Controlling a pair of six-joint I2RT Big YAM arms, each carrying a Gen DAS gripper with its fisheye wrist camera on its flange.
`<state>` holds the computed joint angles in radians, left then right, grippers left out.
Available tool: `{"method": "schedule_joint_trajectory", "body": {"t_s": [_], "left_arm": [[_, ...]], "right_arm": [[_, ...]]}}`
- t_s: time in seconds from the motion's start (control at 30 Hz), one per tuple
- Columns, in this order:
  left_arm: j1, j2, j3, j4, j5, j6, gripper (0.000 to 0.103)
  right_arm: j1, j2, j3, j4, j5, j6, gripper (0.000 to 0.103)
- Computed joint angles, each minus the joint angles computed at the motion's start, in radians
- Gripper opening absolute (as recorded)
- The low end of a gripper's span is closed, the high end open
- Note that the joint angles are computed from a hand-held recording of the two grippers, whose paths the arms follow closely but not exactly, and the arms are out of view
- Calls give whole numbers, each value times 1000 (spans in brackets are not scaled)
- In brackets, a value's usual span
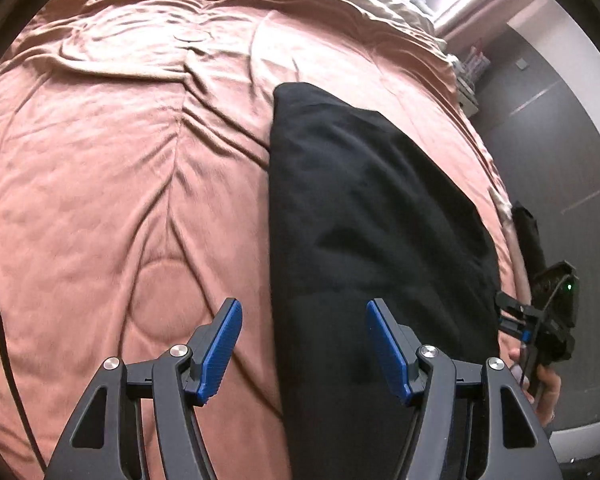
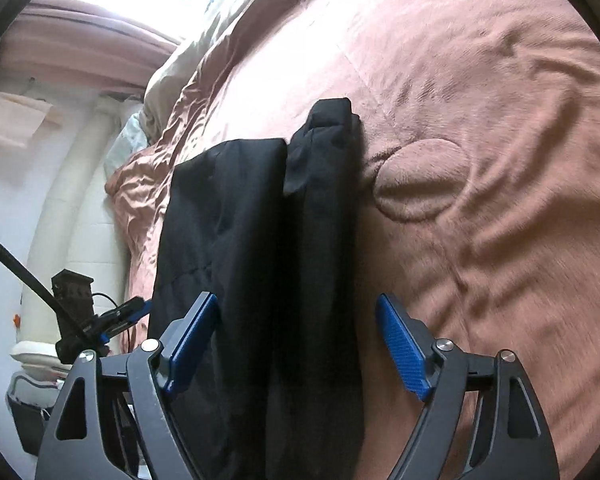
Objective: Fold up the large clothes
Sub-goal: 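Close both tools on the end of the black jacket bundle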
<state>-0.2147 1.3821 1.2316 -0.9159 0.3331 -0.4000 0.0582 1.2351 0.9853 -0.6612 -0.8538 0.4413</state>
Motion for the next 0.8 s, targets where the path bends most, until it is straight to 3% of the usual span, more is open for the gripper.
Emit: {"method": "schedule_joint_trajectory", "body": {"t_s": [0.23,0.33,0.4,0.43,0.47,0.5,0.63,0.7,0.73,0.8], "left_arm": [[9,69,29,47,48,-5,66],[5,88,45,64,64,-6,55],[-7,97,64,58,43,-3,54],[-10,100,70,57,40,1,52],[-16,100,74,55,34,8,52],[-18,99,75,54,28,13,52],[-14,107,76,44,29,9,51],[-8,120,79,24,45,-4,54],[-7,127,79,15,53,-19,63],[-10,129,63,29,66,-47,64]], "right_arm": [[-2,109,51,94,-95,71,80],[11,162,73,152,-139,100,80],[20,186,92,146,-135,83,80],[27,195,102,146,-116,75,76],[31,196,109,136,-87,66,64],[31,203,122,102,-63,39,59],[18,188,98,142,-106,62,25],[14,173,82,156,-104,68,20],[17,164,79,156,-95,65,18],[22,148,72,164,-89,77,16]]}}
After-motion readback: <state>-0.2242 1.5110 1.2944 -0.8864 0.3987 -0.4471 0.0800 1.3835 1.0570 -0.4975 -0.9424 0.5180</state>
